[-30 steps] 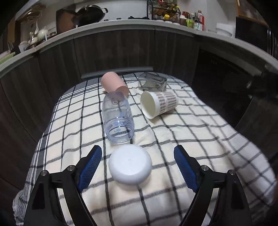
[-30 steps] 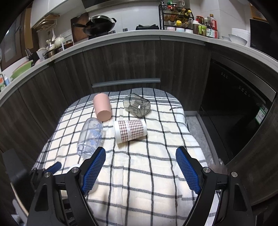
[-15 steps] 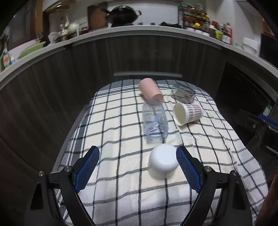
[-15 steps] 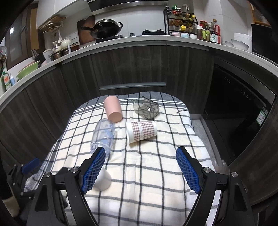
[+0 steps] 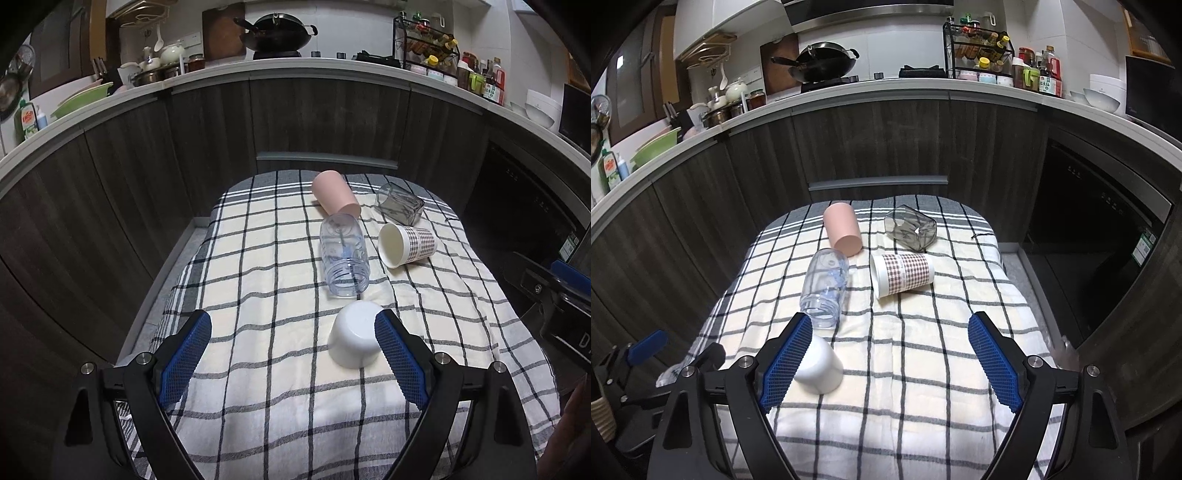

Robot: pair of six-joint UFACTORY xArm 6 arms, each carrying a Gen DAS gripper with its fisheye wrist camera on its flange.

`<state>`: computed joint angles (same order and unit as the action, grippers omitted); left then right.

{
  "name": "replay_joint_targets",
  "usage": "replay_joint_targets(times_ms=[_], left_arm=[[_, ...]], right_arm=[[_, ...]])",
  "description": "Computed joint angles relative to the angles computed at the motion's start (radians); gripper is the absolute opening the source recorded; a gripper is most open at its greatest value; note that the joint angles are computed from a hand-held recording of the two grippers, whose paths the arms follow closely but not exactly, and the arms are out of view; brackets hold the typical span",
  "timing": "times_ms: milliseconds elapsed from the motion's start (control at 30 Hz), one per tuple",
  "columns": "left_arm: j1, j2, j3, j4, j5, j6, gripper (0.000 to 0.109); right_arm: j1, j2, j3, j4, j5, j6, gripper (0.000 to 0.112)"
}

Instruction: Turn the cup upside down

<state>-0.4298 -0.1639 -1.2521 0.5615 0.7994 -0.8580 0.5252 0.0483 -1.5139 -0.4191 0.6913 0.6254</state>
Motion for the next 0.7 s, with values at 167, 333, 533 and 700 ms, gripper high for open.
replay_joint_targets(times_ms=[167, 333, 533, 700], left_arm=[[0.002, -0.009, 0.003, 0.001, 0.010, -0.011, 0.091], [0.002, -0.021, 0.008, 0.007, 0.011, -0.027, 0.092], [0.003, -0.030, 0.011, 0.013, 0.006, -0.030, 0.092], [-0.001, -0.034, 0.010, 0.024, 0.010, -0.038, 0.093]], right_arm=[[0.008, -0.019, 0.019, -0.033, -0.007, 0.026, 0.091], [0.015, -0.038, 0.036, -0.077, -0.015, 0.068, 0.091], [0.021, -0.049, 0.045, -0.096, -0.020, 0.078, 0.092], [0.020, -0.050, 0.046, -0.096, -0.022, 0.078, 0.092]])
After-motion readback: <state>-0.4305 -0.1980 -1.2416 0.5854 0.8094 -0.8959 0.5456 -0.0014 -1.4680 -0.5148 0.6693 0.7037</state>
